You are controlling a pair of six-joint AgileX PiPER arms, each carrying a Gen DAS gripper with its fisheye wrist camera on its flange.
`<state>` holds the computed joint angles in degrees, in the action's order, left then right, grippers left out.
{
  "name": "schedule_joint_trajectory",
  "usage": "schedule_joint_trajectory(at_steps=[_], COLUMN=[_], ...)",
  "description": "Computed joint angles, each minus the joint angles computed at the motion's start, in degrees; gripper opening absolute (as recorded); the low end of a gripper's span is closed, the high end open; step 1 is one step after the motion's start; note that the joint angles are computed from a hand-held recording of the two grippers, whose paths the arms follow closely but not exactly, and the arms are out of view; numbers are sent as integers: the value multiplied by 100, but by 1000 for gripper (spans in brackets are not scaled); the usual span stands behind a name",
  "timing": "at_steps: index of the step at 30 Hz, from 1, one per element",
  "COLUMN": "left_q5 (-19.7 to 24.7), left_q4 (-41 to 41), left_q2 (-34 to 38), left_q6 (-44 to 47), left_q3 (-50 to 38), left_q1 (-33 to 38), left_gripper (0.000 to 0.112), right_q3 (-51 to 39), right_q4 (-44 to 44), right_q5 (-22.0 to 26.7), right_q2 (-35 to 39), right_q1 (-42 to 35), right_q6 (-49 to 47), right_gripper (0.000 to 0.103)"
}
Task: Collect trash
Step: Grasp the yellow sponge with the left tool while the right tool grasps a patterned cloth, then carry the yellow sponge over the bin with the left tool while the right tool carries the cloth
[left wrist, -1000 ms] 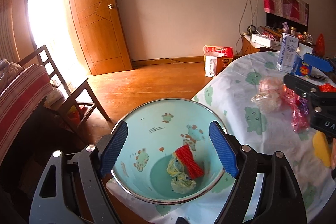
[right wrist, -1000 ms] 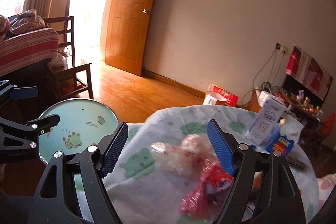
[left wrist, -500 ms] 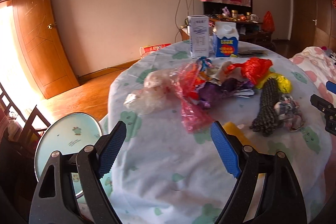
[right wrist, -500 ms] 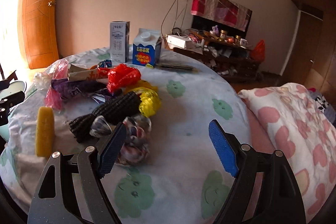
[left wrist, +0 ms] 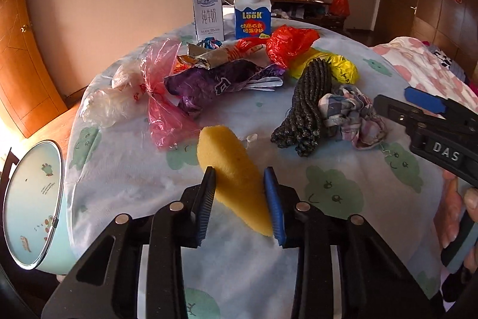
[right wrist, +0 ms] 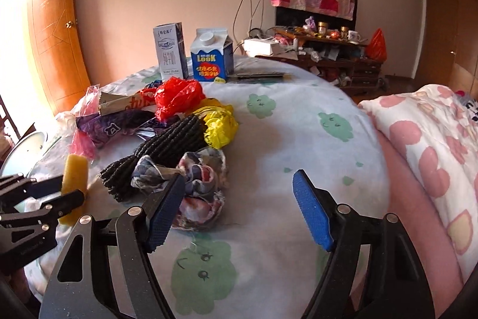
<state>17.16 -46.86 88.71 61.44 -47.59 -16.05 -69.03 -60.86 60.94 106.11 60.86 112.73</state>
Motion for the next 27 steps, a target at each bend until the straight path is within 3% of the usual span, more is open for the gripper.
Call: schedule_joint_trajectory(at_steps=[5,9,12,15,22,27], left_q5=[543,599,368,170,375,495], left_q4=[-733,-1056,-1187,-1328,-1312,-1269], left_q2=[-117,-377,-538,-659,-468,-346], left_q6=[824,1230,1431,1680,1893,1868], left_q3=[-71,-39,-38,-48,-373,-598], left_q1=[447,867,1151,1488,2341,2751], left_gripper=[20,20,20,20,20,20], right_q3=[-210,-248,-404,-542,-946,-1177], right_q4=[393,482,445,298,15,-395], right_q5=[-1078,-1447,-1243,-757,409,819], right_q2=[107,127,218,264,310,222], right_q1=[-479,-550,-432,-150,483,711], right_q6=[-530,-701,-696,-664,-794,-766], right_gripper=[47,25,14,13,12,12])
